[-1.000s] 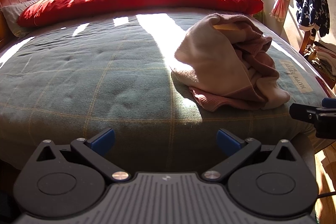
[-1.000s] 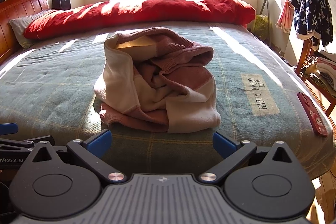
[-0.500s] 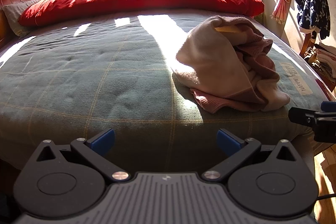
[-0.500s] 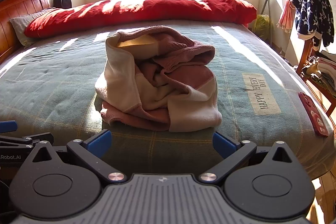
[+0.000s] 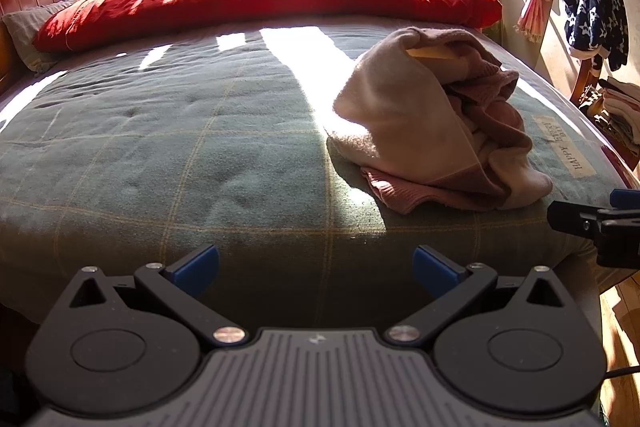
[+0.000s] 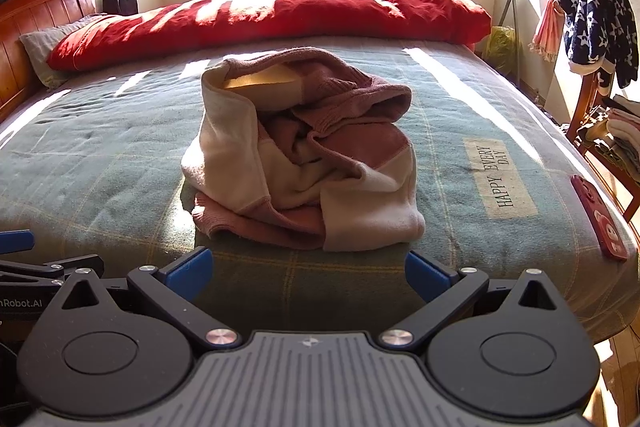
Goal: Fold clothes
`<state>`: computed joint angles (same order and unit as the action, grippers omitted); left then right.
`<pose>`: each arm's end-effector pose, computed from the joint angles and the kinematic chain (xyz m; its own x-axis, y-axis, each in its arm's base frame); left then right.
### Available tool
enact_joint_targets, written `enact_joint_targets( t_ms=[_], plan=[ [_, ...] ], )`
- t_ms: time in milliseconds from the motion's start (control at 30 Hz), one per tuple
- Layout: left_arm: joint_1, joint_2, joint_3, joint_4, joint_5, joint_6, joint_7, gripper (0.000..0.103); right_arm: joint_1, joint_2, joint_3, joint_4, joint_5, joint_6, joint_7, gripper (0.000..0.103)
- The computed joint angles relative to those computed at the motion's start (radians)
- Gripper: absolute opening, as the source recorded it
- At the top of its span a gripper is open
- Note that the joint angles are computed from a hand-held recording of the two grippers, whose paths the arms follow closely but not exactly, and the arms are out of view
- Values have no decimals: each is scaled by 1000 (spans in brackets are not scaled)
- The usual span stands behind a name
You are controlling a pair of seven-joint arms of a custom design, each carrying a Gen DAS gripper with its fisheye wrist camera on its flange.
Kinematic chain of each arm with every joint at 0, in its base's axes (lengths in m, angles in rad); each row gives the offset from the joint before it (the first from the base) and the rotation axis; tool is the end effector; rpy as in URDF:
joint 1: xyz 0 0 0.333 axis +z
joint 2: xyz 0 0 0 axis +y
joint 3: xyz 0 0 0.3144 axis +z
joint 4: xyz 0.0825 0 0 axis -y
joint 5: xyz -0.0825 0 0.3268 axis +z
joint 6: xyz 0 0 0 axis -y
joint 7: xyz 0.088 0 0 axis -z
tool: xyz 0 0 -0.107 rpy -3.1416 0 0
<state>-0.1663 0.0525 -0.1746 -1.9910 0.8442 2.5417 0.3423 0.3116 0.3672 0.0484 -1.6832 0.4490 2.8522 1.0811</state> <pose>0.5195 -0.1921 0.5122 0.2916 -0.9565 0.0022 -0.6817 -0.2094 -0.7011 0.6215 0.2036 0.5031 0.4673 -0.8822 -0.0586 -0.6115 -0.2746 -0.7420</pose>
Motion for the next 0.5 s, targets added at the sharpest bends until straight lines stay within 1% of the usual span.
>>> enact_joint_targets(
  t_ms=[500],
  plan=[
    [2,-1,0,-6,-5,7,5,103,8,5,-5,7,-12,-12,5,103]
  ],
)
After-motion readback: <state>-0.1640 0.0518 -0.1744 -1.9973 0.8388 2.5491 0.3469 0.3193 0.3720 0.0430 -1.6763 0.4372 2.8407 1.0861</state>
